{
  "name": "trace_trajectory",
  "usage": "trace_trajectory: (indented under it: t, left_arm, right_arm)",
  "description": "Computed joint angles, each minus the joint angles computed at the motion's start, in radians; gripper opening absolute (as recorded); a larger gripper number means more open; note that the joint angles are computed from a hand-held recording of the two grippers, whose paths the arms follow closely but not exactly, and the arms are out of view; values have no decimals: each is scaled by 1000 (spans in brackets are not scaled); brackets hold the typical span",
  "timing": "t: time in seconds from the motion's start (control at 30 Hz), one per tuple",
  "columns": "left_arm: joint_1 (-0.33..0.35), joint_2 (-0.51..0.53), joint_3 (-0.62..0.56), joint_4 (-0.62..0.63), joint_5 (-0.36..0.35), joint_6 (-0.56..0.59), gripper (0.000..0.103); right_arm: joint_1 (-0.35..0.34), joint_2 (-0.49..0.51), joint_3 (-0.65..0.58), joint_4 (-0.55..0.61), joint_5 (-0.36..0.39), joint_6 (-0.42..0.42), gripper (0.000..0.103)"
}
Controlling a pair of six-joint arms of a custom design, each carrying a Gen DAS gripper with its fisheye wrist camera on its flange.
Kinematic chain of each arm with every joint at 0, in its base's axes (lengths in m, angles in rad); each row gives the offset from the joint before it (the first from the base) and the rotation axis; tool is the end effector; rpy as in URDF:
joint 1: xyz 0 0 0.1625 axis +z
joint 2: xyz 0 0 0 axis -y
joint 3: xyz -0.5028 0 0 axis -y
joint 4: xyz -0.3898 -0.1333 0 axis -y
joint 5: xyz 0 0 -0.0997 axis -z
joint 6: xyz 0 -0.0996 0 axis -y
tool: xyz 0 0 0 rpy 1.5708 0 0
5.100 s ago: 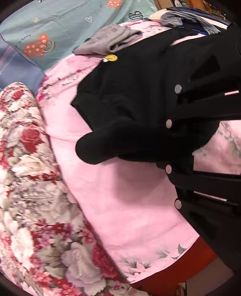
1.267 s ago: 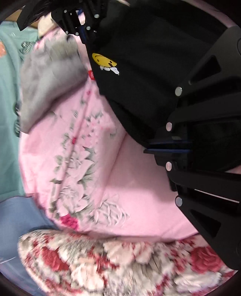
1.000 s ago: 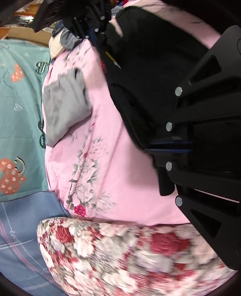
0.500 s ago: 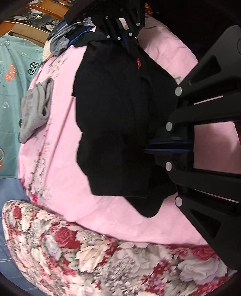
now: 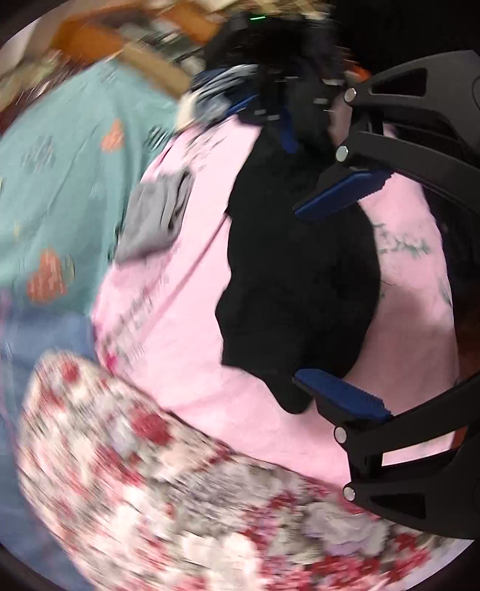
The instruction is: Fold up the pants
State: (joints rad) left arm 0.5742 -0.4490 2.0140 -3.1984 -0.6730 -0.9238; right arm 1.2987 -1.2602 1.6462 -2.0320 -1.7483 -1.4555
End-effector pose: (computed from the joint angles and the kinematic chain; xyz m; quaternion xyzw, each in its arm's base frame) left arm -0.3543 -0.4807 -0.0648 0.0192 0.9004 -0.3716 0.2256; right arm -0.0556 -0.6298 0.4042 0.5524 -0.8280 -0.0430 0.0860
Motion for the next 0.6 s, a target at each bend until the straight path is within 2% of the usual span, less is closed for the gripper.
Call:
trace_trajectory:
  t: [0.07, 0.2, 0.27, 0.4, 0.5, 0.6]
  left_arm:
    - [45, -15, -14, 50, -65, -141, 85]
    - [127, -10, -10, -14, -120, -325, 83]
    - [161, -1, -17, -62, -149, -347, 83]
    - [187, -1, -57, 14, -159, -375, 83]
    - [175, -12, -43, -7, -164, -369, 83]
    - [144, -40, -7, -1, -121, -401, 83]
  right_arm:
    - [7, 19, -7, 32, -6, 48, 45]
    - [10, 27, 25, 20, -28, 80, 45]
    - [4, 20, 24, 55, -20, 89, 45]
    - [-8, -8, 43, 54, 0, 60, 45]
    - [-12, -5, 34, 56, 1, 77, 45]
    - [-11, 7, 15, 79, 0, 106, 45]
